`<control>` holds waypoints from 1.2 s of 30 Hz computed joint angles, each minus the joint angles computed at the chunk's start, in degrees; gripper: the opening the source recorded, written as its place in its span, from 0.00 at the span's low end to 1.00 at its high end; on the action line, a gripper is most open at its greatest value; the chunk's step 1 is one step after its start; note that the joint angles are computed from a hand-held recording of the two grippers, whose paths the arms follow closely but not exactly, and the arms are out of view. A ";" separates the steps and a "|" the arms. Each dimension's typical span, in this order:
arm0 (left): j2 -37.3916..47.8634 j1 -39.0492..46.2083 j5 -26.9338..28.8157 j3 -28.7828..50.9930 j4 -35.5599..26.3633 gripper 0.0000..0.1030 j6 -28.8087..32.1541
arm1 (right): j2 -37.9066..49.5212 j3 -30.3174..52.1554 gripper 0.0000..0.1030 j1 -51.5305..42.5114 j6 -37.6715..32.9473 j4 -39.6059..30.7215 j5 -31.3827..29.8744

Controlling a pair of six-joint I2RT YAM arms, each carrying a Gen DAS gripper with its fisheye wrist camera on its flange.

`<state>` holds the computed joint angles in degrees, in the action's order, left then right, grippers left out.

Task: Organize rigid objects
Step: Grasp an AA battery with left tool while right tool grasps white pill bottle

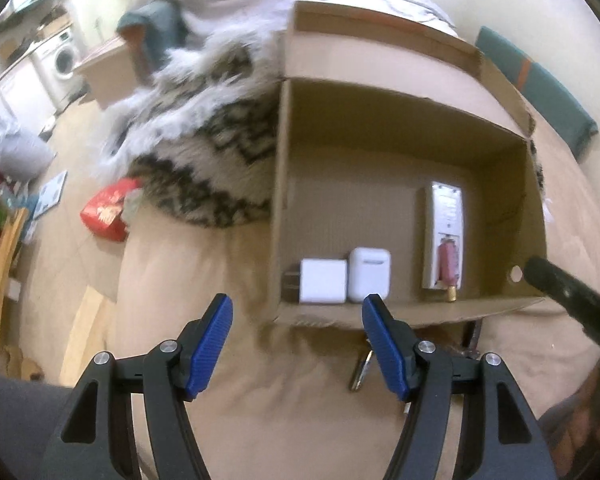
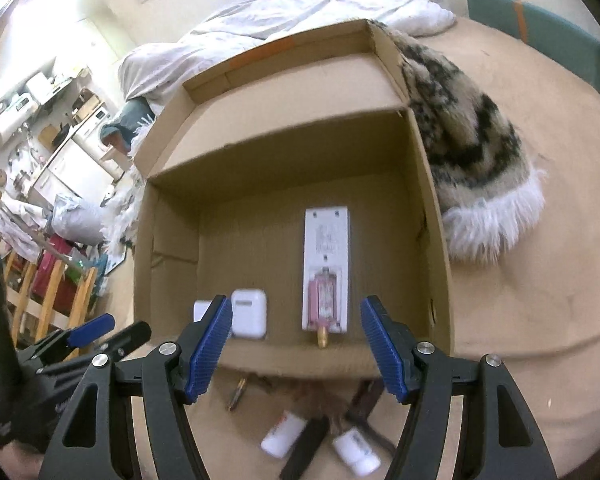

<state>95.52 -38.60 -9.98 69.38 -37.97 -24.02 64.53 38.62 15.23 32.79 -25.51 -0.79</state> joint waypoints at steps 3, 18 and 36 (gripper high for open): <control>-1.30 1.19 1.58 -2.05 0.01 0.62 -1.83 | -2.31 -1.72 0.69 1.07 1.78 -1.41 0.51; 15.41 -1.59 11.82 2.26 -1.20 0.58 3.49 | -3.34 -7.32 0.69 2.17 9.89 -3.55 -1.39; 19.63 -5.83 9.91 6.96 -4.36 0.09 3.32 | 6.10 -12.77 0.68 -3.08 11.87 -1.90 -13.85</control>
<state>115.14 -44.43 -0.06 76.34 -42.33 -20.70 70.63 25.85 12.15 44.66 -27.41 -14.64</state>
